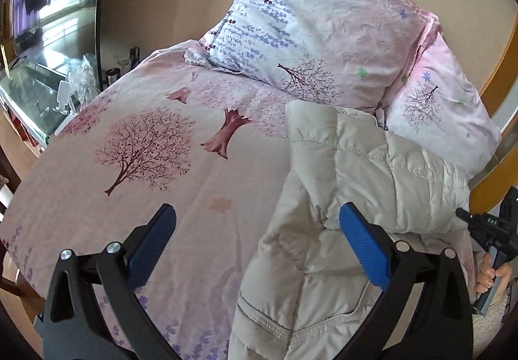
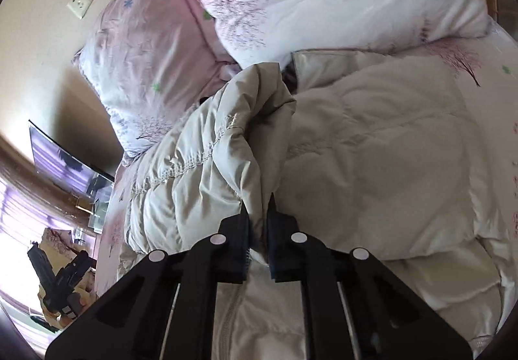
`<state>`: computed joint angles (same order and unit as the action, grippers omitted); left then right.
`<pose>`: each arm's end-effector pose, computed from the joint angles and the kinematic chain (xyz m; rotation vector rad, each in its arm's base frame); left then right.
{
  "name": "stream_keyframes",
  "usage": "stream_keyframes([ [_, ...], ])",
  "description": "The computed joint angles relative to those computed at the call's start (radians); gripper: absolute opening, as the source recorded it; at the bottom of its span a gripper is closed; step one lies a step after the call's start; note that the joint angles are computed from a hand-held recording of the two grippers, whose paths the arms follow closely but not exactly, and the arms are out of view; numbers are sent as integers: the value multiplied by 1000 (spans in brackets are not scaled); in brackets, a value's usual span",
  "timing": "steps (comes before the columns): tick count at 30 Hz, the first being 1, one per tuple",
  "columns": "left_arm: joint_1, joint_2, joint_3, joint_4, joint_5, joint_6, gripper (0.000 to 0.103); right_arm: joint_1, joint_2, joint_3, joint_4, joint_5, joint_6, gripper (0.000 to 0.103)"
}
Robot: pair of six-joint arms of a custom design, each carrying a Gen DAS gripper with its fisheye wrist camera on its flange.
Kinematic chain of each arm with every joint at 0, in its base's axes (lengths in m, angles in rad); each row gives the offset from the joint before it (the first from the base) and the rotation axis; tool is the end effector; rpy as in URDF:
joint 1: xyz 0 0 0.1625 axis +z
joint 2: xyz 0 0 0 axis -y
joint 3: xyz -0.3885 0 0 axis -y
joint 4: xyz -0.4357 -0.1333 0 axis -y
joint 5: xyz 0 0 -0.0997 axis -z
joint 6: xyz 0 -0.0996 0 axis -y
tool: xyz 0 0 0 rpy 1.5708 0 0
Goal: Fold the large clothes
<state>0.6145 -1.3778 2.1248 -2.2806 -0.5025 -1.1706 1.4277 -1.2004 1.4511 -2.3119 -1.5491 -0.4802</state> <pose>-0.2749 -0.4639 0.1961 -0.2236 2.3188 -1.1833 0.0346 -0.7097 0.3757 0.4991 -2.8856 0.7073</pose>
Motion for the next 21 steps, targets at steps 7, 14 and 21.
stream_keyframes([
  [7,-15,48,13,-99,27,153,101,13,73,-45,-3,-158,55,11],
  [14,-17,90,-32,-21,-31,199,101,43,52,-4,-91,-273,23,41],
  [21,2,111,-54,-46,-68,191,101,77,14,58,-243,-216,-152,29],
])
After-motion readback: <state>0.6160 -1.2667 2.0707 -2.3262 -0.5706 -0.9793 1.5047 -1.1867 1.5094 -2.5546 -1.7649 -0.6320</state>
